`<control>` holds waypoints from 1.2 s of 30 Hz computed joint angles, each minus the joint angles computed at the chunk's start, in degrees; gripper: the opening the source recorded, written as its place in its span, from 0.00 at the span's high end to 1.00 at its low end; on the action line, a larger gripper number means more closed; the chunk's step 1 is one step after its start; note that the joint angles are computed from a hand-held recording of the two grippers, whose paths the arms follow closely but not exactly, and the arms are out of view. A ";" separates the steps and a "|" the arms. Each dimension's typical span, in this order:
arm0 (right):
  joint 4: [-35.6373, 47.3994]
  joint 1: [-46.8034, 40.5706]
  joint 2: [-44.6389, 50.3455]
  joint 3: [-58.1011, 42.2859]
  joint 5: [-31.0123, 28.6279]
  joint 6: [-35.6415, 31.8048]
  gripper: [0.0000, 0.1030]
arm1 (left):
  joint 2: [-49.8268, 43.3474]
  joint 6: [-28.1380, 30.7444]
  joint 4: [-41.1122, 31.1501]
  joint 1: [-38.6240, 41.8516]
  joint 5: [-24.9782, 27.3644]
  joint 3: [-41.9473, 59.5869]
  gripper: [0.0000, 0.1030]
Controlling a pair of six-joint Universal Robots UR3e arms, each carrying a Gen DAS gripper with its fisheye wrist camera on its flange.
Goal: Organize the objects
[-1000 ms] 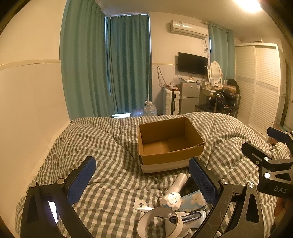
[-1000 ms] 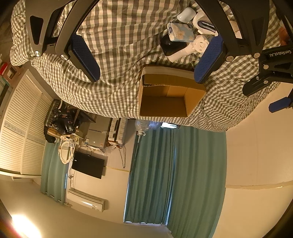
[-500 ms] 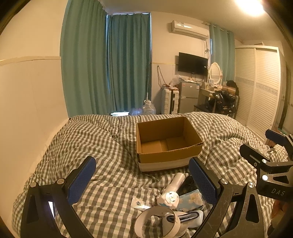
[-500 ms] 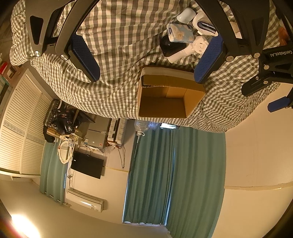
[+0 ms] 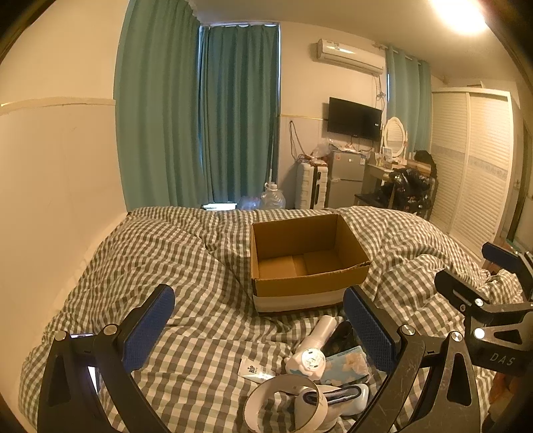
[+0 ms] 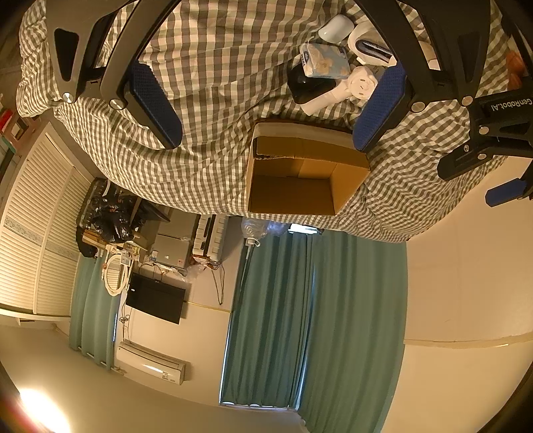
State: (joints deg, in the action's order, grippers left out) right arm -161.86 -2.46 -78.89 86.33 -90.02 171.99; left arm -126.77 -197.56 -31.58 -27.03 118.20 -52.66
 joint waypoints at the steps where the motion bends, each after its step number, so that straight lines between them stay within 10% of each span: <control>1: -0.08 0.06 0.08 -0.08 -0.14 0.04 0.00 | 0.19 -0.21 -0.08 0.06 -0.18 -0.15 0.00; 20: 1.44 0.11 -4.00 1.80 1.42 -1.24 0.00 | 0.96 -0.28 -5.40 -1.78 1.67 0.80 0.00; 36: 5.67 0.98 3.19 0.85 -0.28 -2.97 0.00 | 0.21 -2.49 -12.53 1.31 -8.70 -4.06 0.00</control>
State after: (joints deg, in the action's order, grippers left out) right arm -156.20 -1.48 -75.70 87.18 -90.29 169.01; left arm -126.56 -200.05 -44.11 -25.71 109.50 -56.72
